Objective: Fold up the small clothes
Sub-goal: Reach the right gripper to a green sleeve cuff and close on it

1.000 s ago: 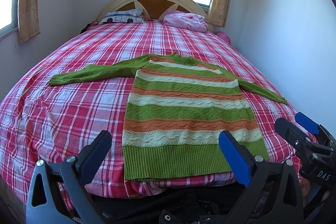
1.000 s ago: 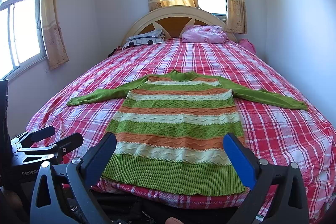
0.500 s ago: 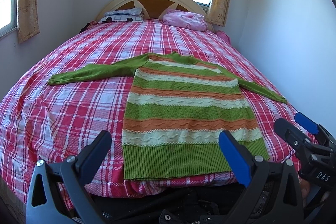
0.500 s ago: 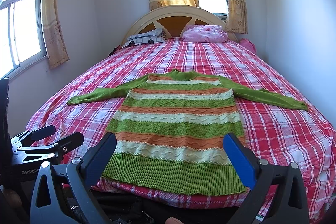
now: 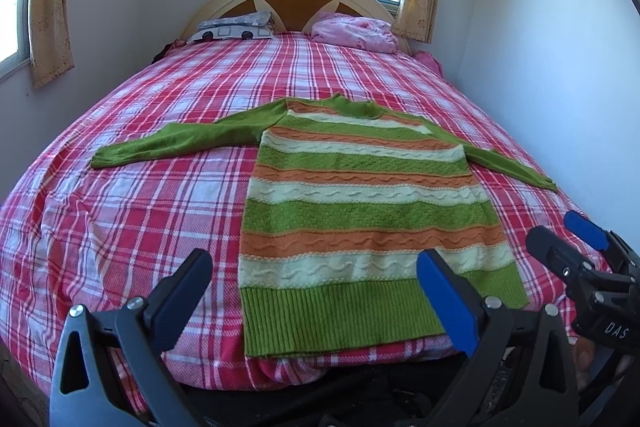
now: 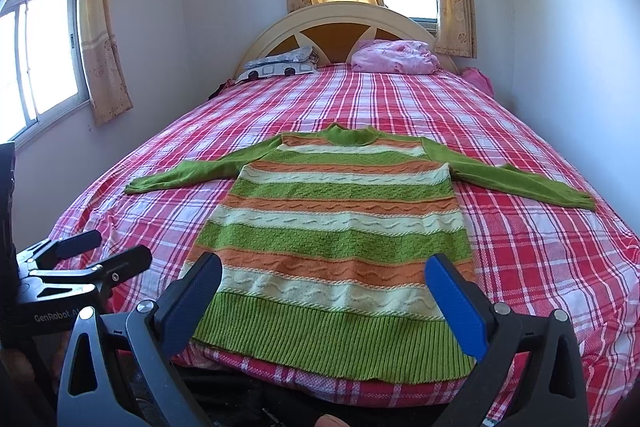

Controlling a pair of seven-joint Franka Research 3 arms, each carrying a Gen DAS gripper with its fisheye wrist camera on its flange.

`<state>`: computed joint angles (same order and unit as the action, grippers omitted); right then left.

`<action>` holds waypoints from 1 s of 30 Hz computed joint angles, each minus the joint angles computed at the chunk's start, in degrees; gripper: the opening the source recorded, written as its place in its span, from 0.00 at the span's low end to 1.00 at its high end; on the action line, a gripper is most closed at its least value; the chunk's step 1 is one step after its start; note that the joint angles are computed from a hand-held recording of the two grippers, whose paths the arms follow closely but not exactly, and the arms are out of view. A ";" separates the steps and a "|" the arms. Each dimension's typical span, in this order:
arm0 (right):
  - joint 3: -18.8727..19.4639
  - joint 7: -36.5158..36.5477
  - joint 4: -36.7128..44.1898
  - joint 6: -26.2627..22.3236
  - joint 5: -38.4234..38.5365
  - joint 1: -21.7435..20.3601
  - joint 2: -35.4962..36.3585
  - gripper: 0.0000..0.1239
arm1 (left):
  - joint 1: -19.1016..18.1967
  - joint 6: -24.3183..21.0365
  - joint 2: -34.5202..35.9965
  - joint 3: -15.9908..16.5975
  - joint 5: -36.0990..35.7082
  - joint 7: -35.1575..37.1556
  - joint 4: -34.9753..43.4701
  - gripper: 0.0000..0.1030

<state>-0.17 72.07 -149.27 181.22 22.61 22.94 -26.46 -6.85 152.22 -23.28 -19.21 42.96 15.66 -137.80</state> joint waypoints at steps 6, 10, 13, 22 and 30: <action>-4.54 -2.43 4.67 0.11 1.38 2.24 6.61 0.82 | 3.09 -0.33 3.89 -0.39 6.30 -2.07 3.12 1.00; -12.99 -9.37 9.00 -1.29 8.62 9.56 11.29 0.82 | 3.86 0.34 7.89 0.58 10.52 -3.67 5.91 1.00; -13.11 -11.07 12.17 -1.34 11.15 7.97 15.52 0.82 | 3.47 -0.56 11.75 1.64 13.58 -4.24 8.97 1.00; -13.39 -20.03 25.92 -7.88 23.88 -0.88 27.83 0.82 | 0.43 -0.74 23.69 6.74 19.93 -3.47 19.53 1.00; -14.66 -9.11 40.83 -15.77 23.34 -11.86 40.11 0.82 | -2.00 0.53 33.48 11.88 20.25 -4.45 29.91 1.00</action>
